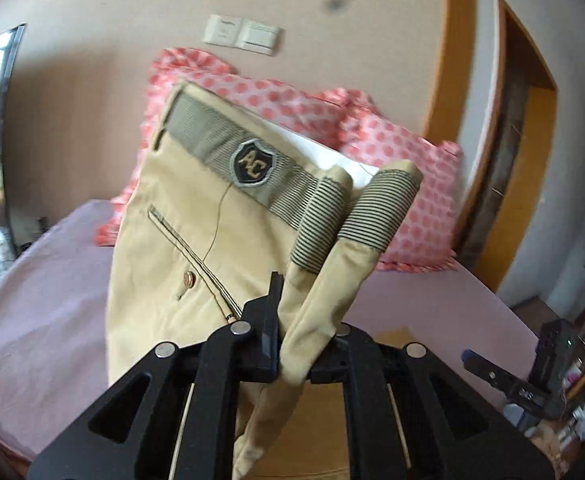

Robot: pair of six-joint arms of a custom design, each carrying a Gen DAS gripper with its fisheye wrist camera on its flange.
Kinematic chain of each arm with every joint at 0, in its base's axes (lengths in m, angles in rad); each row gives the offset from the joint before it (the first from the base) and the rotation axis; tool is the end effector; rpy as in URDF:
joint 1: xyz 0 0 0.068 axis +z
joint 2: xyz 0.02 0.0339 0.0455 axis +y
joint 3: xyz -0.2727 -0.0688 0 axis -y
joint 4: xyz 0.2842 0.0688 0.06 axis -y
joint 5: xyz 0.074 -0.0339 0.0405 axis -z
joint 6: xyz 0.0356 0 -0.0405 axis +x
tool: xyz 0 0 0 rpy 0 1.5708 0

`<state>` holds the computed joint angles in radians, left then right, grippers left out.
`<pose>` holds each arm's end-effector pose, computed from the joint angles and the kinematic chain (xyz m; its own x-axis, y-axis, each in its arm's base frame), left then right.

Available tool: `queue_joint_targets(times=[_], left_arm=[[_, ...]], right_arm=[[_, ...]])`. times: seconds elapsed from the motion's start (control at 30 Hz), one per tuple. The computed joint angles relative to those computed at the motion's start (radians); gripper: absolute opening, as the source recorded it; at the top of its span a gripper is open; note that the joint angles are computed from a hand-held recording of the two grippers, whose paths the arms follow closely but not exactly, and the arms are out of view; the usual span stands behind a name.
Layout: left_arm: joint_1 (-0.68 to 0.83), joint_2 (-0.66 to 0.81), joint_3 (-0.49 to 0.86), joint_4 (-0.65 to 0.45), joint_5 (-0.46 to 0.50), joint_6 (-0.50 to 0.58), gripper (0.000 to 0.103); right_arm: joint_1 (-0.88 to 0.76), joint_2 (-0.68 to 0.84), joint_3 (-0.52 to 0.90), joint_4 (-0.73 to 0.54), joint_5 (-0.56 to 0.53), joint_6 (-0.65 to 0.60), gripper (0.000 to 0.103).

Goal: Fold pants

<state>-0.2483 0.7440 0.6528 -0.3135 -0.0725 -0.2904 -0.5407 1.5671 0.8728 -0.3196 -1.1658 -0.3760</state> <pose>0.2027 -0.0487 0.2889 -0.4174 -0.1888 -0.8889 0.0637 0.9697 -0.2359 0.2932 -0.1379 0.1757 -0.5985 0.1906 -0.7781 -0.4660 0.7073 0.5316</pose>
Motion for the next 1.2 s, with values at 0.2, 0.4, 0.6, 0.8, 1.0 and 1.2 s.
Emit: queue_joint_targets(times=[0.2, 0.4, 0.6, 0.8, 1.0, 1.2], left_arm=[[-0.332, 0.541, 0.093, 0.097, 0.032, 0.072, 0.008], [-0.413, 0.490, 0.043, 0.197, -0.093, 0.100, 0.009], [-0.458, 0.523, 0.045, 0.133, -0.079, 0.128, 0.024], [-0.028, 0.119, -0.091, 0.008, 0.447, 0.059, 0.061], [0.526, 0.305, -0.011, -0.105, 0.610, 0.122, 0.060], [0.575, 0.500, 0.052, -0.151, 0.681, 0.209, 0.059]], right_arm=[[-0.094, 0.109, 0.099, -0.070, -0.009, 0.023, 0.085], [-0.031, 0.170, 0.176, -0.200, -0.001, -0.065, 0.085], [0.054, 0.283, 0.323, -0.438, 0.004, -0.167, 0.085], [0.125, 0.338, 0.387, -0.448, 0.165, -0.161, 0.068], [0.146, 0.397, 0.450, -0.523, 0.195, -0.224, 0.048], [0.132, 0.459, 0.513, -0.566, 0.161, -0.238, 0.032]])
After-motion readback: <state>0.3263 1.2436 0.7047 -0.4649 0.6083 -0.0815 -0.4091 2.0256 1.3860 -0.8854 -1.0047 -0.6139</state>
